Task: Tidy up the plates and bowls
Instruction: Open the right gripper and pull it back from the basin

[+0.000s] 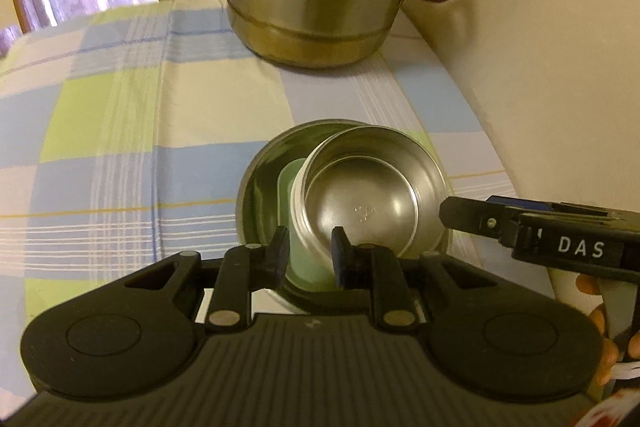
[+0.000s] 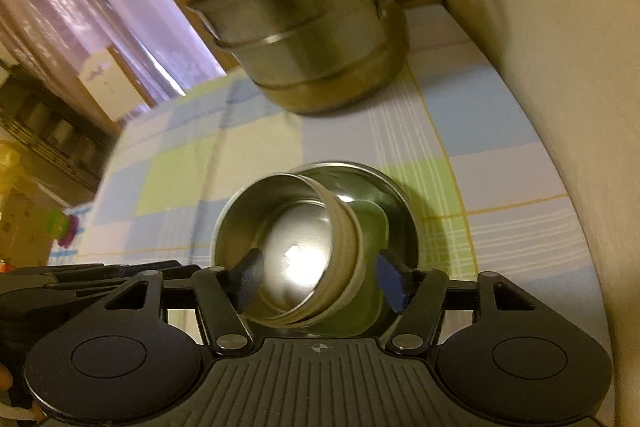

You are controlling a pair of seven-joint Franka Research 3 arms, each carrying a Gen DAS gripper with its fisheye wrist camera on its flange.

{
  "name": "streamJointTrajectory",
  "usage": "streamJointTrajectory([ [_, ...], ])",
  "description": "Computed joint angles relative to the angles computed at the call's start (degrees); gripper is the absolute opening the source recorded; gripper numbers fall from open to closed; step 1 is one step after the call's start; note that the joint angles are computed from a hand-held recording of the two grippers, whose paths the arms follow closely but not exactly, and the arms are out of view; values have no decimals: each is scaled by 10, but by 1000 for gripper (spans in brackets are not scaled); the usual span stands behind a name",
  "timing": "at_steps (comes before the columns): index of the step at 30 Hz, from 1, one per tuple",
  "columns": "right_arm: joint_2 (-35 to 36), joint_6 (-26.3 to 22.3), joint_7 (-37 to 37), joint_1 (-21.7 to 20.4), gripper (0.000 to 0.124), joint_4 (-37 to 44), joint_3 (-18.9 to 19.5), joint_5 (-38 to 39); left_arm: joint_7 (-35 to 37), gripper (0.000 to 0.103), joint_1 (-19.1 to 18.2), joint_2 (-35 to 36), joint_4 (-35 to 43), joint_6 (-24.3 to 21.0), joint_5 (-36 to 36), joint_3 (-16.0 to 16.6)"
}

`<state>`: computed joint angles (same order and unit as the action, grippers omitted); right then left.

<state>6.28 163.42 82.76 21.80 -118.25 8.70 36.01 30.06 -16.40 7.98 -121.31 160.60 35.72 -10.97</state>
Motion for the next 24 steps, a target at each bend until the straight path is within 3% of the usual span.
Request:
streamJointTrajectory([
  [8, -83, 76, -109, 33, 65, -98, 16, 160, -114, 19, 8, -97, -96, 22, 115, -9],
  [11, -108, 97, -86, 54, 65, -129, 15, 163, -122, 19, 23, -145, -145, 37, 116, -22],
  [15, -147, 122, 55, 54, 65, -182, 38, 56, -113, 19, 38, -212, -205, 38, 109, -43],
  [20, -201, 126, 314, -55, 65, -236, 163, -172, -51, 19, 31, -293, -281, 48, 45, -47],
  [24, -240, 100, 422, -88, 65, -256, 222, -242, 10, 19, 4, -353, -339, 48, -16, -41],
])
